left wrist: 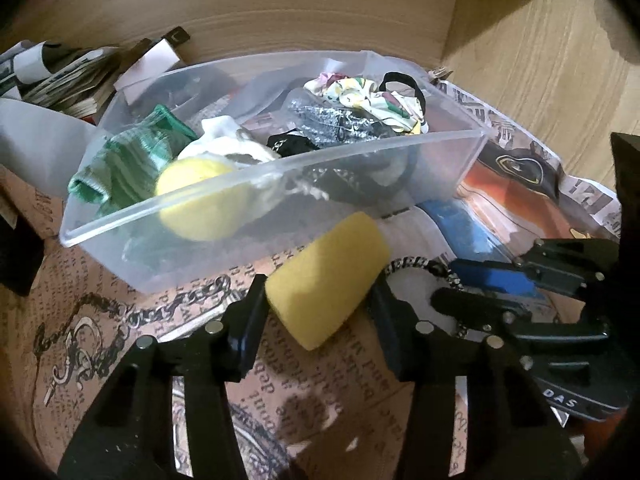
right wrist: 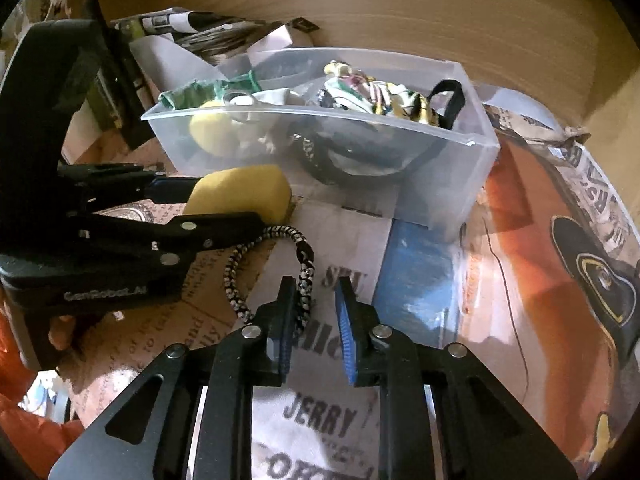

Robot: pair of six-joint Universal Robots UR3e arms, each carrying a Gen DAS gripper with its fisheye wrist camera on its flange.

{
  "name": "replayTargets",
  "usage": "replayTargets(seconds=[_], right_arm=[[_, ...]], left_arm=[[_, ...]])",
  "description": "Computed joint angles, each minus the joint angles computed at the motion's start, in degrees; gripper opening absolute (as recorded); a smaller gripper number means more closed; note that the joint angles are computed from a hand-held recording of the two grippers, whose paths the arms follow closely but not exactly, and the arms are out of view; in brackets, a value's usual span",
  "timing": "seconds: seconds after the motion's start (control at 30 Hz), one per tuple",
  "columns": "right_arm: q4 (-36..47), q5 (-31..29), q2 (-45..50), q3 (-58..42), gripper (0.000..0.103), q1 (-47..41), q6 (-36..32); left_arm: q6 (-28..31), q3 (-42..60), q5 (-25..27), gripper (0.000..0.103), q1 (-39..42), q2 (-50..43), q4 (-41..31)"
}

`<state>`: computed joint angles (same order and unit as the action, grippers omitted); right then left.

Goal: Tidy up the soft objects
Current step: 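Grasp the yellow sponge with the left gripper while the right grasps the beaded bracelet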

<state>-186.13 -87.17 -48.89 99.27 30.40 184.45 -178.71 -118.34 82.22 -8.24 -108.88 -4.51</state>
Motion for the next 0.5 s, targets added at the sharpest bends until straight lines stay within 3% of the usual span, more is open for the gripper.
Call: replayTargets(seconds=[0.07,0.13,0.5], right_arm=[[-0.1,0.1,0.5,-0.5,0.018,0.1,-0.6],[-0.8,-1.3,0.9,-0.8,0.008,0.7,-1.0],[-10.0,-4.8,-2.3,4.3,0.006,1.3,0.9]], left_arm=[[0.6,-3.2,-0.9,0.049,1.2,2.5,1.2],[1.7,-6.7,-1.8,0.049,2.6,5.1,2.7],[2.6,-13.7,-3.6,0.049,5.8,17.4,4.7]])
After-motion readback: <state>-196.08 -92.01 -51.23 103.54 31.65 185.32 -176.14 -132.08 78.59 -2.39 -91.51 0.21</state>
